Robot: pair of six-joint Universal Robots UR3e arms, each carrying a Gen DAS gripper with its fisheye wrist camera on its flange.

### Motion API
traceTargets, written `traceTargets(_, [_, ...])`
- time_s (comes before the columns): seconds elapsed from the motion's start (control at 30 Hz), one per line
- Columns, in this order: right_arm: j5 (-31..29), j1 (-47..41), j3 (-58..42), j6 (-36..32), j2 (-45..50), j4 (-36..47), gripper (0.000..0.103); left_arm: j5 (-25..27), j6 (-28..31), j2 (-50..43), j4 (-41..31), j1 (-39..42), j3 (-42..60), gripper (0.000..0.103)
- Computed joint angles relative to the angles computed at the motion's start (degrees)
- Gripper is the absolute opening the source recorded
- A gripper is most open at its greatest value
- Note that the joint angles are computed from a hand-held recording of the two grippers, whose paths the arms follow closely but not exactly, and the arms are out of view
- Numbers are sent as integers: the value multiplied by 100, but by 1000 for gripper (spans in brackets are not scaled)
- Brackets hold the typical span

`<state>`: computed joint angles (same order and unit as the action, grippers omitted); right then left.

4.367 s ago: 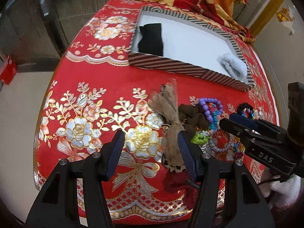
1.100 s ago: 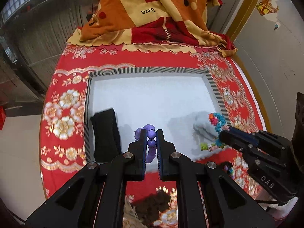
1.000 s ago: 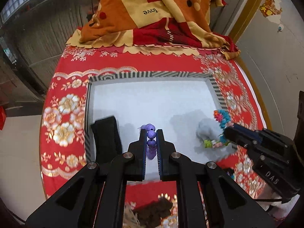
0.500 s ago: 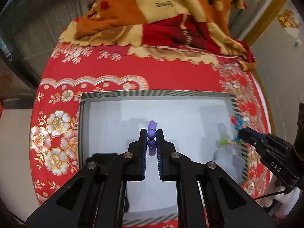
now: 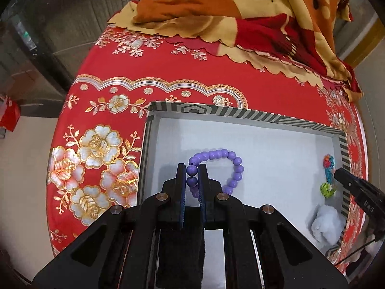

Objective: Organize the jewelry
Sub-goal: 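Withdraw both grippers from the tray toward the remaining jewelry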

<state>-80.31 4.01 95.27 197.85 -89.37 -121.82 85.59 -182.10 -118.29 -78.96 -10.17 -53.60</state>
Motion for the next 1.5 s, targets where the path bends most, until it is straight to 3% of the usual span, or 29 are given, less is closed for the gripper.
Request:
traceTargets(0.07, [1,4,51,20,-164,36,31,47,-26,46,50,-26,-64,15])
traceTargets(0.13, [77,5,128,63,-341,42,31,120,-45,136,74,-66,-159,41])
traceTargets(0.2, [75,63,162,111,-546,117,31,33,-67,356,186,-44,-417,47])
traceTargets(0.53, [-221,752,55,570,-1221,448,32,428,5,1583,480,-308,-1505,48])
traceTargets(0.93, [-793,1709,267,1352,-1879,666,35,463,-332,3072,388,-560,-2735,48])
traceTargets(1.5, [-1184,2625,741,1982,-2619,1086,36,732,-700,4363,104,-1009,-3790,48])
